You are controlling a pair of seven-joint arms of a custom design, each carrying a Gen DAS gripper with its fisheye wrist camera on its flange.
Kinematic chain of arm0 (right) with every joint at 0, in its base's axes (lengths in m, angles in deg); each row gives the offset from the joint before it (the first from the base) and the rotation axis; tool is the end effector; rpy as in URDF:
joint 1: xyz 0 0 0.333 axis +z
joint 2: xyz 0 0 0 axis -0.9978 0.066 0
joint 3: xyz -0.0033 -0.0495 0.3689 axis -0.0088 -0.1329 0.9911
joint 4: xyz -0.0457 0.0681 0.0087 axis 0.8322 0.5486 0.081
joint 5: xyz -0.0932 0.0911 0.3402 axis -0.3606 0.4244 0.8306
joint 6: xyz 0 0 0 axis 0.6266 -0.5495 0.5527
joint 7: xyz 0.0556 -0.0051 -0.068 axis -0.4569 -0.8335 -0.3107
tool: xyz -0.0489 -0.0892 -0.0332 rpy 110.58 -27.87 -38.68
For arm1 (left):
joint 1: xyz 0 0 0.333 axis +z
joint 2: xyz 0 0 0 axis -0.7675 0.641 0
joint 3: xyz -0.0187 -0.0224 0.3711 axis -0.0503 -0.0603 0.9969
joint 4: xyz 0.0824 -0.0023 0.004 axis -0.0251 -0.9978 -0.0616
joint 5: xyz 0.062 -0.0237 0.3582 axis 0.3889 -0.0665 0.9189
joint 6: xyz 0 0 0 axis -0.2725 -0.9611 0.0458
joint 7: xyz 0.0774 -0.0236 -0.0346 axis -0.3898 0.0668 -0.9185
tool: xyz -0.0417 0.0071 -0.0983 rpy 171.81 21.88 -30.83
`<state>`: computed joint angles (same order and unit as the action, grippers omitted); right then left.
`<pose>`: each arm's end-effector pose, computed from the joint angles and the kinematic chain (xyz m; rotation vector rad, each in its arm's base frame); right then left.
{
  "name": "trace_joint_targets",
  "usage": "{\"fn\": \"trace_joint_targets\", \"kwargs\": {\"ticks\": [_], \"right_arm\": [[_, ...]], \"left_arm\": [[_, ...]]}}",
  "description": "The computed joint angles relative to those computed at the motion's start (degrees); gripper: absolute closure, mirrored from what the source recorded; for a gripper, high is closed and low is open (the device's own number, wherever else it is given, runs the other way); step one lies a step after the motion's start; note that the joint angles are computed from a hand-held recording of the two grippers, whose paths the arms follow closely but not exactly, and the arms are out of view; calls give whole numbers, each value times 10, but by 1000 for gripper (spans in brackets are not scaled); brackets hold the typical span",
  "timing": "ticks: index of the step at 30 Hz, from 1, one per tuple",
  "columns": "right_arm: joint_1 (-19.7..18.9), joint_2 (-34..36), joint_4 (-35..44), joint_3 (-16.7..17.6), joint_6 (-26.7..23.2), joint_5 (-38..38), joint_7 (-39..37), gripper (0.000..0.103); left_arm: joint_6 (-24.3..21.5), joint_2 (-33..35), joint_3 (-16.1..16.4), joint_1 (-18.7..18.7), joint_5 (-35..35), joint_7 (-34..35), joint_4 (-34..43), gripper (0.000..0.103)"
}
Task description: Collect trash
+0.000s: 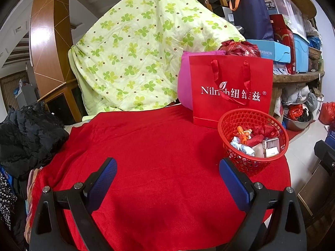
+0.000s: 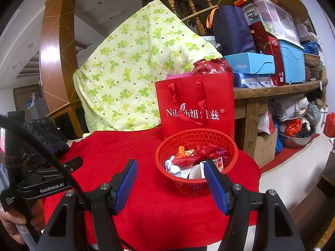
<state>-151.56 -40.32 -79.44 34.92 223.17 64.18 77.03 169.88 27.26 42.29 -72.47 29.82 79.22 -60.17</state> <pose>0.4642 0.2939 0.6208 -0.9359 1.8700 -1.1996 0.6158 -0.3670 0.6359 -0.8993 2.0888 -1.0886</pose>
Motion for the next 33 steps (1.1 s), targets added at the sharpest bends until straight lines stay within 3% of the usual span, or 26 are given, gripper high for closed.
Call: {"fn": "trace_joint_targets", "kwargs": {"ticks": [33], "right_arm": [[-8, -12, 6, 3, -17, 8, 0, 32]], "left_arm": [[-7, 5, -4, 5, -6, 15, 9, 5]]}}
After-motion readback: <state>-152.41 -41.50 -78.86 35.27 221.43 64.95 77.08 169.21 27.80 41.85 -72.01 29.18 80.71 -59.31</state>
